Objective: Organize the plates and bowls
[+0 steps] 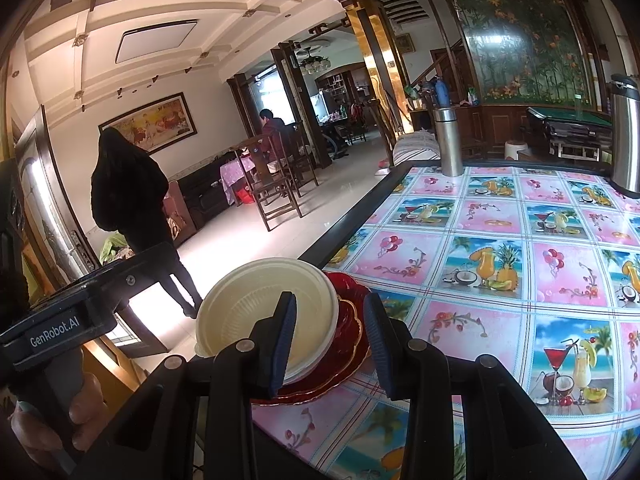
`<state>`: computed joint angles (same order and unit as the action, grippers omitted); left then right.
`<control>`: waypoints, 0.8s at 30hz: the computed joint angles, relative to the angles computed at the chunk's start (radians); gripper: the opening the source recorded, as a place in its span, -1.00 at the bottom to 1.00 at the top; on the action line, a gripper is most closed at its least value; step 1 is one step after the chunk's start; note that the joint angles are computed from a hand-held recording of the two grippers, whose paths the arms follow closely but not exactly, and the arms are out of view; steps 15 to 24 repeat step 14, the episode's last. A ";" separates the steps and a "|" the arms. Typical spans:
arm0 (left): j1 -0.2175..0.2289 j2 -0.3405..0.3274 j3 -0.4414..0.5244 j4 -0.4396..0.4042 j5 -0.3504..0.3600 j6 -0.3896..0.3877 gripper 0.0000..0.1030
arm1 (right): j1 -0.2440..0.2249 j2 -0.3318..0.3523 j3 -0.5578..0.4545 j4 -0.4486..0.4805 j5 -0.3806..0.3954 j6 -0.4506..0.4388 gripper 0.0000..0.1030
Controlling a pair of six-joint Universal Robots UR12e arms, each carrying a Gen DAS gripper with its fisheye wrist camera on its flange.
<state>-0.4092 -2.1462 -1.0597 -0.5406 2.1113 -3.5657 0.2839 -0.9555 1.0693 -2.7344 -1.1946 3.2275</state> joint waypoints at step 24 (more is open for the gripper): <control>-0.001 0.006 -0.006 -0.063 -0.010 -0.022 1.00 | 0.004 0.003 -0.008 0.024 0.001 0.001 -0.26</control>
